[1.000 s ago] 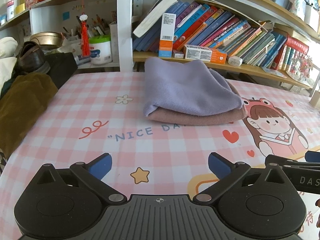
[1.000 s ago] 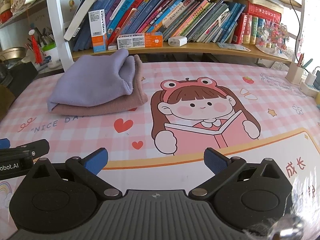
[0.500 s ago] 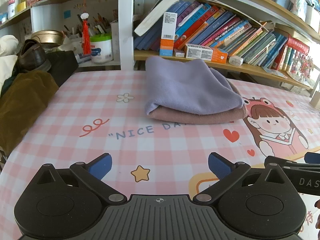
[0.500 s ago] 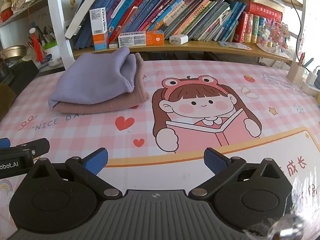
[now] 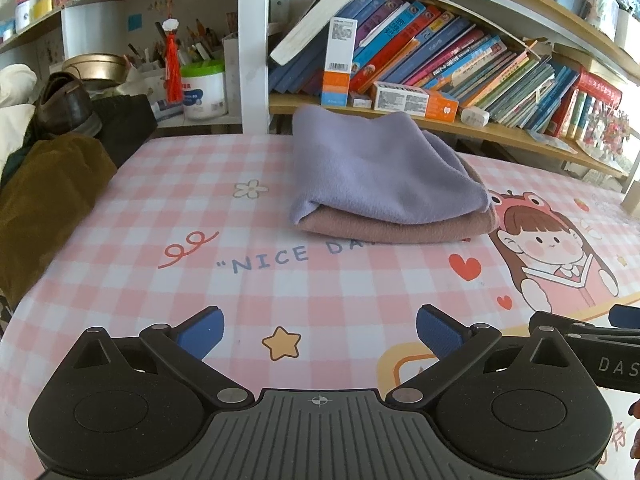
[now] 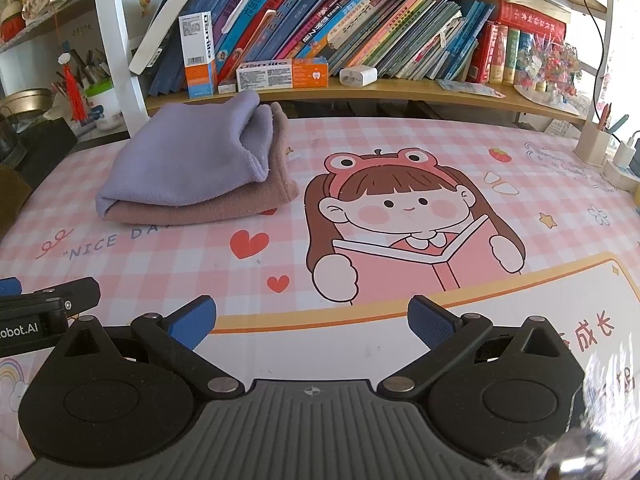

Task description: Fold clothes

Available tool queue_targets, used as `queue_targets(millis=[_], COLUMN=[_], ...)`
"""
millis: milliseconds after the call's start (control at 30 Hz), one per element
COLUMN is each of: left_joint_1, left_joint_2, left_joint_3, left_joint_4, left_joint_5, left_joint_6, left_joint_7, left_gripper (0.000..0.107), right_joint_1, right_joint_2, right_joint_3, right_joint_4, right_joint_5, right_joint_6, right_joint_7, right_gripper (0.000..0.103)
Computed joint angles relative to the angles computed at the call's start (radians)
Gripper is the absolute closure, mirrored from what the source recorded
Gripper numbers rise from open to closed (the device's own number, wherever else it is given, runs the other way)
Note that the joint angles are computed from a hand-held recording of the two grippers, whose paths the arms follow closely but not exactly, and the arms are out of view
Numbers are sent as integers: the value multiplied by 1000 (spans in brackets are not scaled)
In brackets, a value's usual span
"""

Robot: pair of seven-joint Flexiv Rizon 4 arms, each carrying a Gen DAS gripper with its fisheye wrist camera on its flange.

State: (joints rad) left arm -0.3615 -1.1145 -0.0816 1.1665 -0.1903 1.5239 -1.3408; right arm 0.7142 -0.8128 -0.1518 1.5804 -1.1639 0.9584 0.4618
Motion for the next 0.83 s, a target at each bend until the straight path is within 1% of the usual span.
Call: queue_targets(millis=[133,333,633,733,833], left_joint_1=[4,50,46,35,16], left_joint_2=[-1,1,-1,-3,-5], left_joint_3=[-8,-92,-89,-71,-39], left_joint_4=[0,26,26,19,5], left_joint_5=[1,-2,-20,-26,-34], left_joint_6=[-2,29,34,27,3], left_joint_7=[2,48,66,58,37], left_gripper=[4,4,4,4,4], right_joint_1=[-2,-2,2,3,4], right_joint_2=[-4,-7,-10,-11,-11], right_joint_3=[3,2,0,0,-1], right_joint_4=[-5,-8,-11,-12,-10], right_joint_5=[8,20,31,35,37], right_joint_6=[0,-1,-4,-4,-6], right_joint_7=[-8,-18,-20,-22,-21], right_gripper=[0,0,0,0,0])
